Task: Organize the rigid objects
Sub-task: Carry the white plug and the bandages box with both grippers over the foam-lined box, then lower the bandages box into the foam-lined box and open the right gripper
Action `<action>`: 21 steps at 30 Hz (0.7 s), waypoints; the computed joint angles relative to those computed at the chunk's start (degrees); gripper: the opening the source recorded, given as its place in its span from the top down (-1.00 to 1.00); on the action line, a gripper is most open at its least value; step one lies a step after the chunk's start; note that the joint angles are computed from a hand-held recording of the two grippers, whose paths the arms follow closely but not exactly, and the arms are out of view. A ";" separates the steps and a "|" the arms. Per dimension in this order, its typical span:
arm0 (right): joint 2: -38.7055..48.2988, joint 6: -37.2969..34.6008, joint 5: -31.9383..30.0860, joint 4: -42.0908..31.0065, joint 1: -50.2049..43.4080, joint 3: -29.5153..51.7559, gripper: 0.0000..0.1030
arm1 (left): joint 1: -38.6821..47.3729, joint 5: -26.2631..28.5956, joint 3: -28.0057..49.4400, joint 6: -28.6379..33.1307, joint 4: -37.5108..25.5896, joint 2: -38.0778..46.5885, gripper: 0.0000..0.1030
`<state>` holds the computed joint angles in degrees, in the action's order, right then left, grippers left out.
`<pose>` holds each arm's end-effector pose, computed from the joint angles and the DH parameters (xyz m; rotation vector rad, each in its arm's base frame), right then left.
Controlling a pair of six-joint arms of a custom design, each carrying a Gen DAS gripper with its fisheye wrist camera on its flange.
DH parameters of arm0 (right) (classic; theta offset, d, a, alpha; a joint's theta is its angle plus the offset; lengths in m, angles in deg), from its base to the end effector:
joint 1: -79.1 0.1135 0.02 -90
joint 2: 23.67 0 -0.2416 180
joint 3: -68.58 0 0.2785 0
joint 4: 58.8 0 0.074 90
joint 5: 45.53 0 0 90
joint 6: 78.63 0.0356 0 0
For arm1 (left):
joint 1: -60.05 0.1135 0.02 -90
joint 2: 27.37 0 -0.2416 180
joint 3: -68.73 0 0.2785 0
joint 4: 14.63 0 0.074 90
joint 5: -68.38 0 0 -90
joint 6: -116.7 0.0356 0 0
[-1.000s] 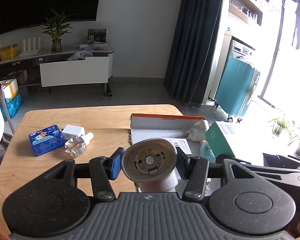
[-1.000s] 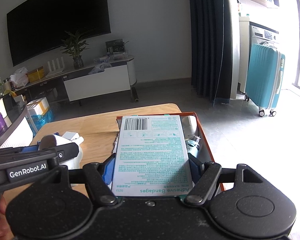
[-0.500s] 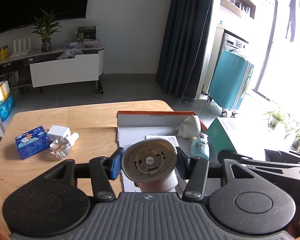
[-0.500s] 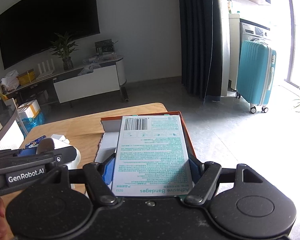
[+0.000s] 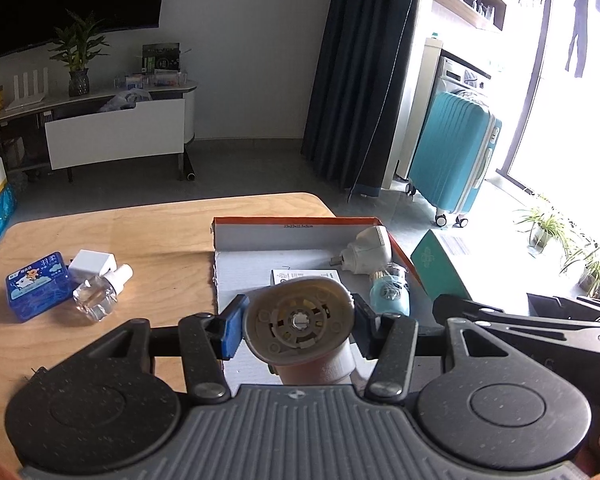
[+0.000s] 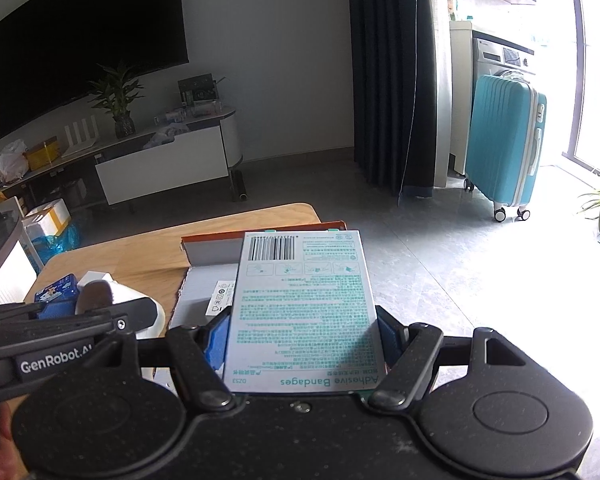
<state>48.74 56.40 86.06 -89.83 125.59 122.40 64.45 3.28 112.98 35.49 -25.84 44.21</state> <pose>0.2073 0.1840 0.1784 0.2736 2.1597 -0.0032 0.2746 0.0061 0.1486 0.3155 2.1710 -0.3577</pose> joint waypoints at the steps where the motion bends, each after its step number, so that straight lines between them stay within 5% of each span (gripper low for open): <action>1: 0.32 -0.17 -0.14 0.13 -0.26 0.23 -0.64 | -0.29 -0.23 0.16 0.02 0.09 0.33 -0.04; 21: 4.53 -6.72 -5.94 5.89 -6.91 1.84 -0.64 | -2.28 -2.38 4.63 -0.87 1.15 7.04 -0.04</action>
